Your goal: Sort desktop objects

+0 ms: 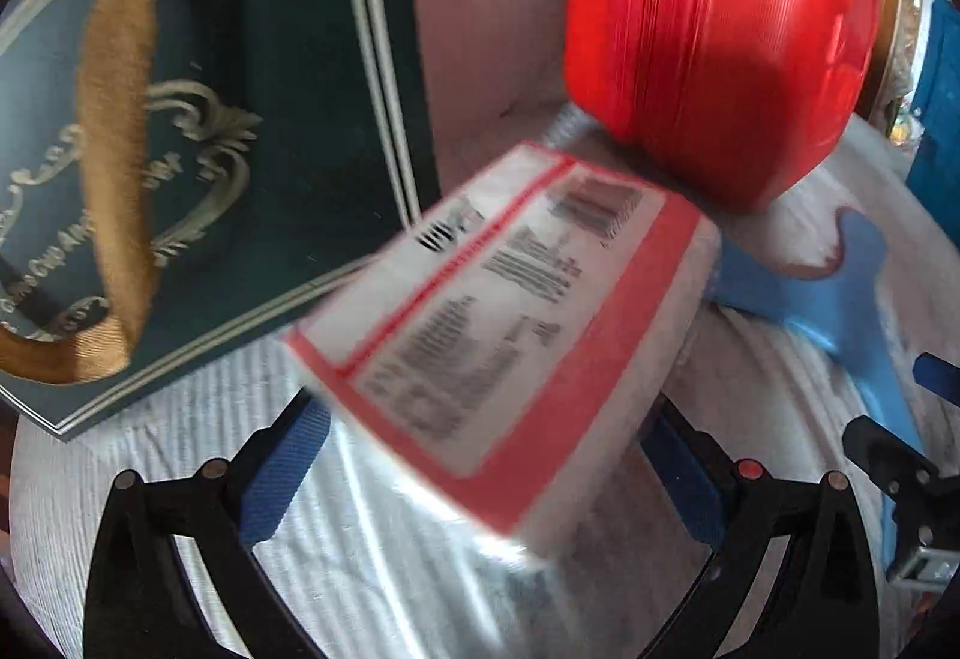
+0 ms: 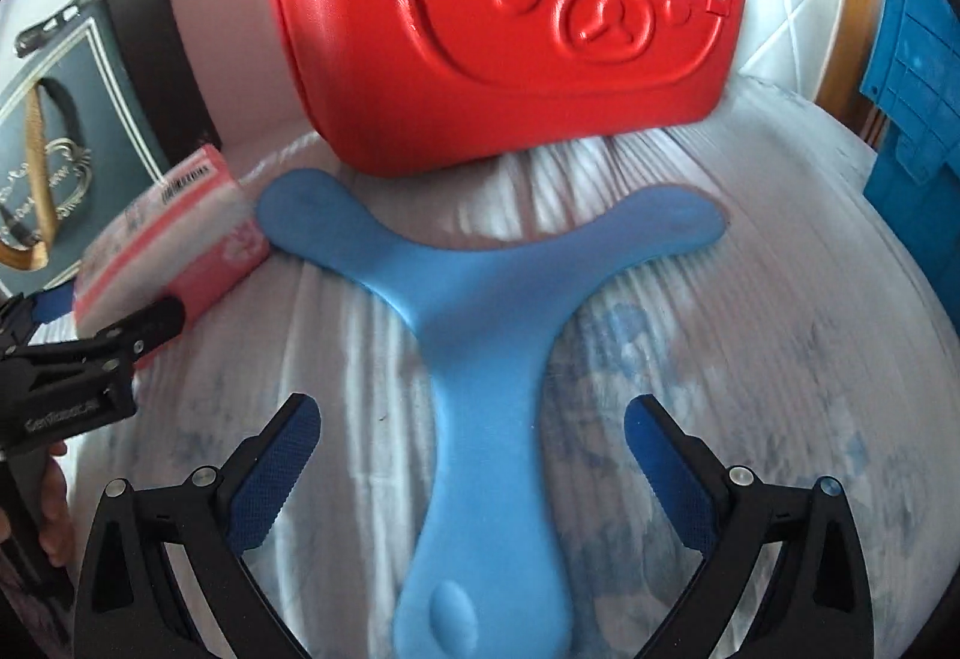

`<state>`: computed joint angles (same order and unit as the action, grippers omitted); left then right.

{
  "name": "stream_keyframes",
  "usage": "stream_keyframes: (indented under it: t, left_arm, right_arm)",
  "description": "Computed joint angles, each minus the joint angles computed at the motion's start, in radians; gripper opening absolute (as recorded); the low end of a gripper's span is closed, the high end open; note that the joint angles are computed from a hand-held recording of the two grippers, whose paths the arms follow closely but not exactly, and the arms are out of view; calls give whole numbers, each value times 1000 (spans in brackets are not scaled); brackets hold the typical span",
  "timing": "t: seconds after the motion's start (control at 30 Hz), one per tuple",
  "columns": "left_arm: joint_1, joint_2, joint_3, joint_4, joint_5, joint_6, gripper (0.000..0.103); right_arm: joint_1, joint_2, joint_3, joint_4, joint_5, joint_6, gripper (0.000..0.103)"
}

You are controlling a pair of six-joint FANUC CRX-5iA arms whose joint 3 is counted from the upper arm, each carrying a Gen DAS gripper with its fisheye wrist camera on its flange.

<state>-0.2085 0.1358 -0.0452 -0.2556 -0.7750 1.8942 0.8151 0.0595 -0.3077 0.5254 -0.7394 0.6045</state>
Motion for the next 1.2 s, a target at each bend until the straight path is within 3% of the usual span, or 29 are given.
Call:
stream_keyframes:
  t: [0.1,0.23,0.3,0.37,0.4,0.5,0.67,0.77,0.83,0.87,0.93,0.97,1.0,1.07,1.1,1.13,1.2]
  left_arm:
    - [-8,-15,-10,1,-9,42,77]
    - [-9,-57,-46,24,-33,104,49]
    - [-17,-80,-65,24,-49,127,43]
    - [-27,-103,-83,19,-64,145,43]
    - [-31,-112,-89,15,-72,151,43]
    - [-27,-146,-109,27,-92,150,43]
    - [-29,-195,-74,-89,-136,238,43]
    - [-18,-158,-13,-189,-200,329,43]
    - [12,-129,3,-187,-222,351,43]
    - [27,-122,0,-175,-218,355,43]
    - [50,-118,-17,-141,-196,354,43]
    - [59,-119,-29,-120,-181,349,43]
    - [64,-119,-39,-105,-168,348,45]
    - [66,-112,-44,-83,-164,344,51]
    - [59,-108,-40,-89,-171,349,54]
    - [40,-102,-26,-125,-188,375,57]
    - [21,-91,-7,-161,-212,402,60]
  right_arm:
    - [-12,-2,-7,-19,30,0,103]
    - [-8,18,12,-29,-6,43,103]
    - [-4,15,7,-28,-14,59,102]
    - [1,0,-17,3,-14,25,94]
    - [2,-8,-28,19,-13,6,83]
    - [-2,-28,-48,50,-11,-25,33]
    - [-27,-39,-50,35,-26,-36,33]
    - [-33,-52,-63,50,-27,-64,33]
    - [-33,-44,-76,114,-13,-96,37]
    - [-30,-52,-84,128,4,-99,43]
    - [-29,-84,-135,245,75,-183,83]
    - [-37,-101,-174,366,121,-277,84]
    - [-43,-115,-194,441,151,-330,84]
    - [-44,-95,-158,435,195,-286,70]
    - [-40,-60,-104,353,198,-194,43]
    - [-33,-10,-28,243,190,-93,31]
    - [-32,66,66,148,179,-20,31]
